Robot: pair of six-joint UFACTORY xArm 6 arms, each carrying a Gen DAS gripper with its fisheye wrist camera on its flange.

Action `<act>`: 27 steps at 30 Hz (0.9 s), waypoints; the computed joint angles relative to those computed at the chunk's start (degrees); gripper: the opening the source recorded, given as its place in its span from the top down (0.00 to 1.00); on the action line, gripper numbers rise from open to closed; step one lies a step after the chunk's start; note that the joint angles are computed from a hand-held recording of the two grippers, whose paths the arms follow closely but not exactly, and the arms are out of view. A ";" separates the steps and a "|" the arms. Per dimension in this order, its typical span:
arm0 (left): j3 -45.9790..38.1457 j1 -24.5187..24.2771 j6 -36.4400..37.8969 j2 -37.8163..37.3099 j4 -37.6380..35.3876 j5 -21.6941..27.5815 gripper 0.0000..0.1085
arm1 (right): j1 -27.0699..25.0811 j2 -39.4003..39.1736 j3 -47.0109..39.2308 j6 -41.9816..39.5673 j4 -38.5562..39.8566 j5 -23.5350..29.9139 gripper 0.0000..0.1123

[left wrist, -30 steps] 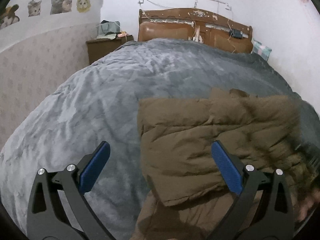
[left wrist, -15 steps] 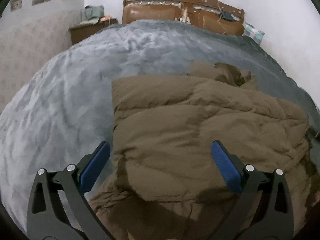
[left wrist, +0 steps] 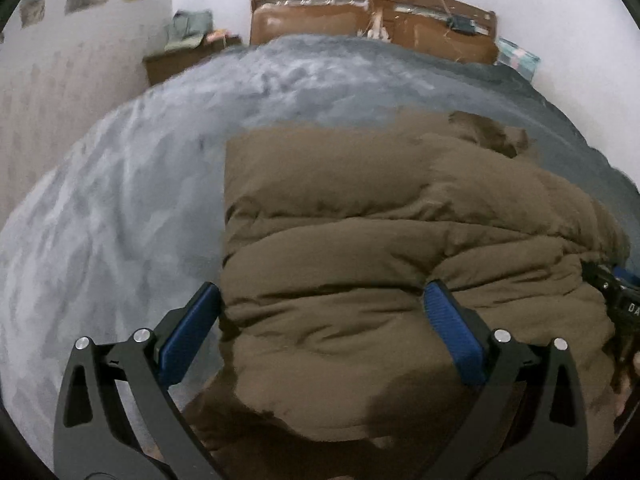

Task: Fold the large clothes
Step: 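Press the folded jacket flat with both open grippers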

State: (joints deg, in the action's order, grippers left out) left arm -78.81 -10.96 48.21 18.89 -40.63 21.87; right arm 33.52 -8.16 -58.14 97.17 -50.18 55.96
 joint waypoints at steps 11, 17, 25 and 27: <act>0.44 0.35 2.27 -3.02 -0.39 1.81 0.08 | -2.56 -2.79 1.61 -0.47 3.20 -1.96 0.10; 7.08 5.35 13.30 -13.27 -8.77 5.13 0.08 | 7.37 -14.62 5.79 1.74 -0.17 7.82 0.10; 19.05 22.64 34.66 -27.84 -11.07 18.60 0.08 | 35.33 -21.88 7.59 6.40 3.21 33.73 0.10; 18.39 28.27 36.82 -28.57 -11.29 22.25 0.08 | 43.04 -21.00 5.78 9.18 5.33 41.32 0.10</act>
State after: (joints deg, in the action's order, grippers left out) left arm -60.41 17.31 85.04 -9.67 -51.92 44.12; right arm 76.56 -29.16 -52.36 106.35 -44.85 97.28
